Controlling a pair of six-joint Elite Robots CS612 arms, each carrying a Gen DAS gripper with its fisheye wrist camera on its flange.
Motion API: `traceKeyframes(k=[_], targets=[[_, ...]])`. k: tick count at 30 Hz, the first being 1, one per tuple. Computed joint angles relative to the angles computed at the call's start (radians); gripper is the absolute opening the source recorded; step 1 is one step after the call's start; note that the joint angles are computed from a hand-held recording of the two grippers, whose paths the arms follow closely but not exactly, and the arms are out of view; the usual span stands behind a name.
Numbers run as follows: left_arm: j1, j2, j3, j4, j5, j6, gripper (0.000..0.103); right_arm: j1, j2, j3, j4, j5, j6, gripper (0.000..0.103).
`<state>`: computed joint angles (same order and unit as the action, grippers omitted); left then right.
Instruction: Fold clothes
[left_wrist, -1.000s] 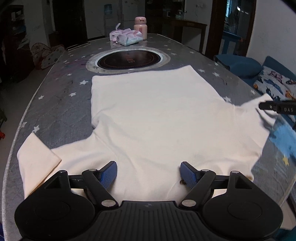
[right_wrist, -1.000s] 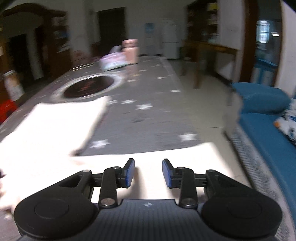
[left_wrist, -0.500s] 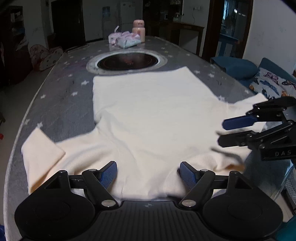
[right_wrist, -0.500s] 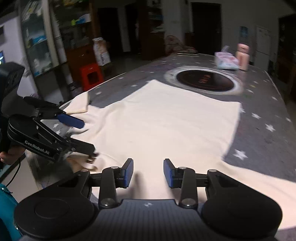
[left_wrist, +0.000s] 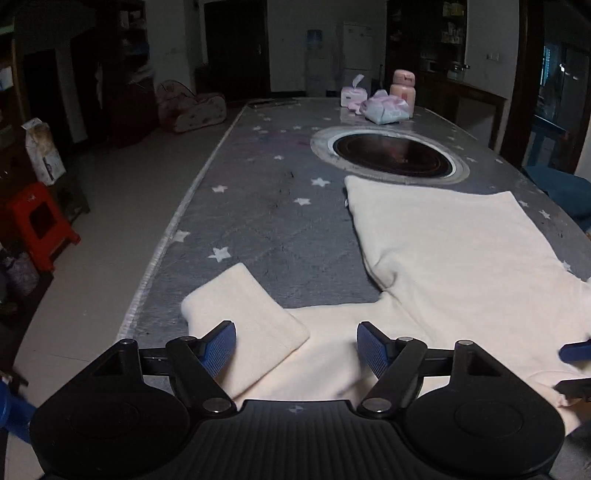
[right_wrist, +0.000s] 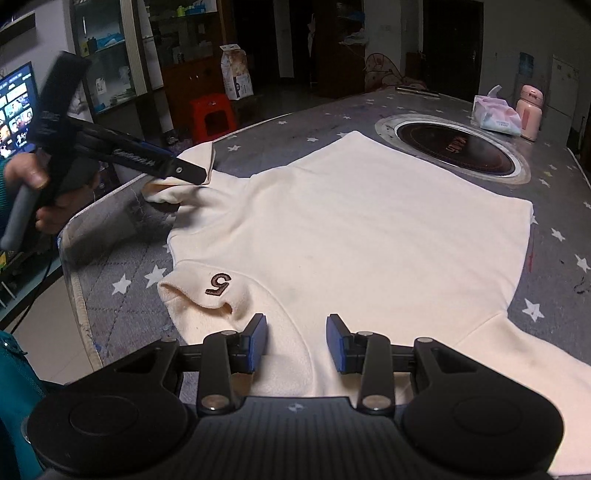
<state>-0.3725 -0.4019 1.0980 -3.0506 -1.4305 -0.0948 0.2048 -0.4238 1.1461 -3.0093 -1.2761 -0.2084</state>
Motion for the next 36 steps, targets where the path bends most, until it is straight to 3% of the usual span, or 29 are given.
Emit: traceKeyframes(k=[3, 6, 8, 9, 11, 14, 27, 32, 36], targets=[[0.002, 0.018, -0.029, 0.040, 0.011, 0.012, 0.069, 0.000, 0.002, -0.003, 0.001, -0.001, 0.005, 0.037], [0.004, 0.028, -0.034, 0.019, 0.012, 0.014, 0.061, 0.000, 0.003, -0.003, 0.001, -0.002, 0.004, 0.038], [0.008, 0.026, -0.031, 0.011, 0.010, 0.008, 0.044, 0.000, 0.002, -0.004, 0.003, -0.001, 0.002, 0.038], [0.010, 0.025, -0.029, 0.008, 0.009, 0.004, 0.040, 0.000, 0.003, -0.004, 0.003, -0.002, 0.001, 0.038], [0.014, 0.023, -0.026, 0.001, 0.008, -0.003, 0.021, 0.001, 0.003, -0.005, 0.004, -0.003, -0.001, 0.039], [0.022, 0.020, -0.027, -0.005, 0.020, -0.028, 0.011, 0.001, 0.003, -0.004, 0.002, -0.005, 0.000, 0.039], [0.053, 0.020, -0.027, -0.007, 0.259, -0.139, 0.008, 0.002, 0.003, -0.002, -0.004, -0.008, 0.003, 0.039], [0.065, 0.031, -0.034, 0.018, 0.298, -0.190, 0.008, 0.003, 0.003, -0.005, 0.002, -0.013, -0.001, 0.040], [0.068, 0.023, -0.025, 0.041, 0.278, -0.231, 0.010, 0.004, 0.003, -0.006, 0.006, -0.018, -0.002, 0.040]])
